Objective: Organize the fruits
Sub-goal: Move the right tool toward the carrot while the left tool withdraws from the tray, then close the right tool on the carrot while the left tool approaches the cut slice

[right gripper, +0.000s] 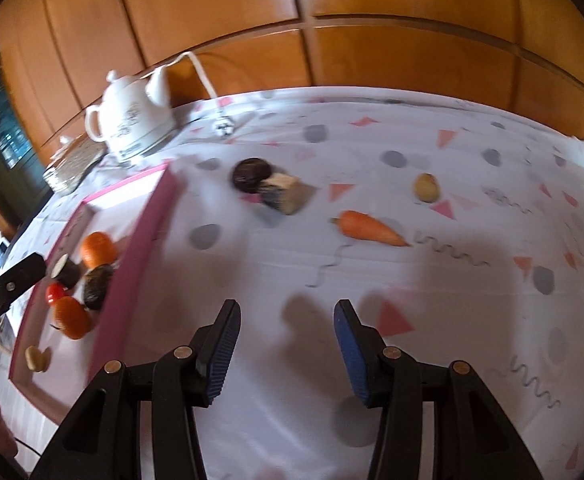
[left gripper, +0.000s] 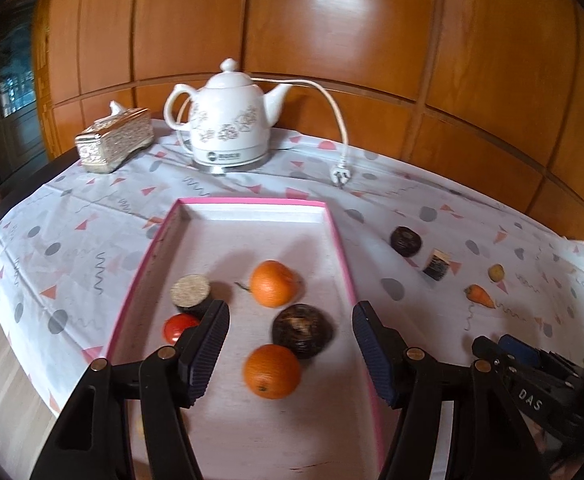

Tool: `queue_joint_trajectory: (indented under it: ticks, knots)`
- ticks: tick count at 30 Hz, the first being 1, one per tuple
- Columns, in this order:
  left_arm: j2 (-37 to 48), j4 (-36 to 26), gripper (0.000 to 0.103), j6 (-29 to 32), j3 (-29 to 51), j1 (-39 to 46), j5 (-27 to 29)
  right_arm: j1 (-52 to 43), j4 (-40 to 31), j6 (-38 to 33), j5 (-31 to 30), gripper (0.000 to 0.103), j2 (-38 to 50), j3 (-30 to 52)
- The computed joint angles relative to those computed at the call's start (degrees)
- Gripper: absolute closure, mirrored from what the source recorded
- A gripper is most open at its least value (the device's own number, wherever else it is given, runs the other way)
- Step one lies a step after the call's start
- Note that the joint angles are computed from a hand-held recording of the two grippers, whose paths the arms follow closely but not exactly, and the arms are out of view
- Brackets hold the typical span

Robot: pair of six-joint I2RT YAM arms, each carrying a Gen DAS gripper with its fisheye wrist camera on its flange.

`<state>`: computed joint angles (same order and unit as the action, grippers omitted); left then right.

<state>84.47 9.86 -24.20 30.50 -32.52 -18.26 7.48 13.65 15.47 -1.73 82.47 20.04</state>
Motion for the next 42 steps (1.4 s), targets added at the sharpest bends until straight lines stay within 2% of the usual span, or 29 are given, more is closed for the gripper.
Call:
queue_joint_trajectory:
  ticks: [15,28,35,36,37,42]
  knots:
    - [9.74,-3.45,0.038,0.56,9.69,-6.20,2.03,-12.54,2.79,-5.89,-4.45,0.054,4.60,0.77]
    - [13.88,-2.03,0.038,1.04,12.39,-7.21,4.29,-12.67,-0.38,-21.72,-6.27,0.054,17.52,14.49]
    - [16.10,-2.89,0.038,0.67,14.78,-7.08,4.98,-13.27,-1.97,-25.61,-8.86,0.054,22.85,19.33]
    - [16.29,-2.95,0.038,0.66,15.01,-7.10,4.96,-13.40,-2.32,-25.96,-9.57,0.062,22.96,19.62]
    - [16.55,-3.02,0.038,0.57,15.30,-7.10,5.01,-13.29,-2.27,-26.26,-9.60,0.065,22.82,19.58]
    - [18.18,-4.00,0.038,-0.03,17.10,-7.21,5.89,-13.19,-1.76,-25.65,-9.28,0.065,21.35,17.78]
